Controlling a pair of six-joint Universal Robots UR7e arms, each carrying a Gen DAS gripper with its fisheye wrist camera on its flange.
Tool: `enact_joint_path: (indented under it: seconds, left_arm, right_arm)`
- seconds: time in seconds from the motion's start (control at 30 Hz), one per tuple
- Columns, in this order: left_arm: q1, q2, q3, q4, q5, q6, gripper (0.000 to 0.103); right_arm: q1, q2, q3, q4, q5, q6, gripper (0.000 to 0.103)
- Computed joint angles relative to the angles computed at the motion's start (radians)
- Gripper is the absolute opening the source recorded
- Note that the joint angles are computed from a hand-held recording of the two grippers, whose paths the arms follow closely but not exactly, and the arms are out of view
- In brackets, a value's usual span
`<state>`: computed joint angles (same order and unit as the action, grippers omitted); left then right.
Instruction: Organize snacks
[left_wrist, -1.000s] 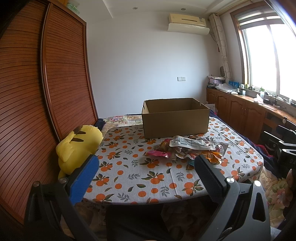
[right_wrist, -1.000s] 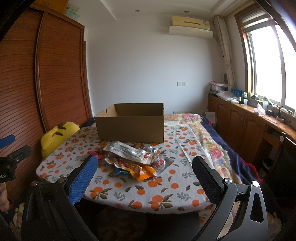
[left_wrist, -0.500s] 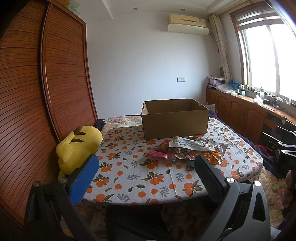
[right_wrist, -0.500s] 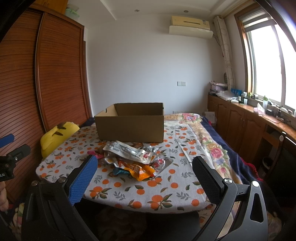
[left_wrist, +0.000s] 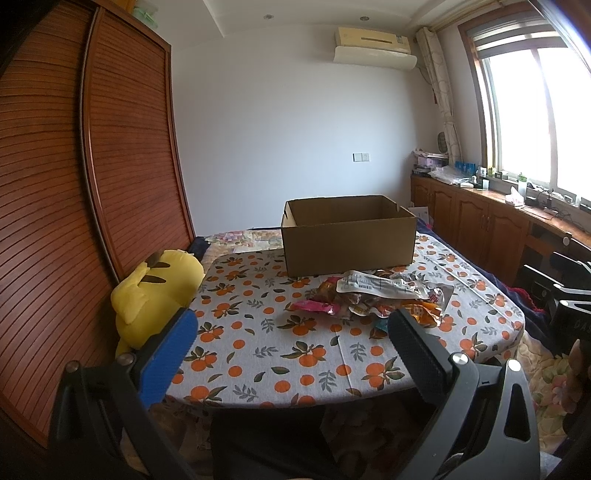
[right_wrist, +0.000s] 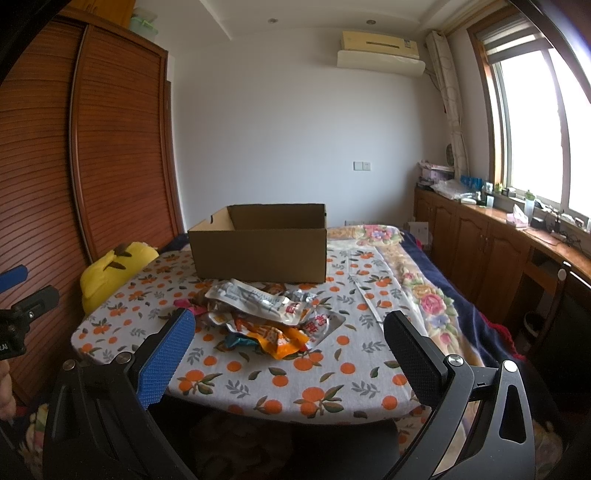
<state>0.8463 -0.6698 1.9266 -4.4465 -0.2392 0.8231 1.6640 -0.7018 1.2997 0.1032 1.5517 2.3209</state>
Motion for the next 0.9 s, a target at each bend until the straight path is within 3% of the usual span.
enact_joint_path:
  seconds: [0.23, 0.53, 0.77, 0.9]
  left_arm:
    - [0.030, -0.002, 0.019, 0.084, -0.015, -0.100, 0.103]
    - [0.117, -0.001, 0.020, 0.319, -0.081, -0.309, 0.103]
    - [0.211, 0.003, -0.035, 0.502, -0.161, -0.369, 0.103]
    - [0.269, -0.013, -0.066, 0.644, -0.227, -0.449, 0.103]
  right_arm:
    - [-0.027, 0.002, -0.006, 0.022, -0.004, -0.011, 0.103]
    - [-0.032, 0.104, -0.135, 0.099, 0.022, -0.031, 0.103]
    - [-0.040, 0.261, -0.395, 0.287, -0.008, -0.080, 0.103]
    - [-0.039, 0.406, -0.648, 0.471, -0.009, -0.116, 0.103]
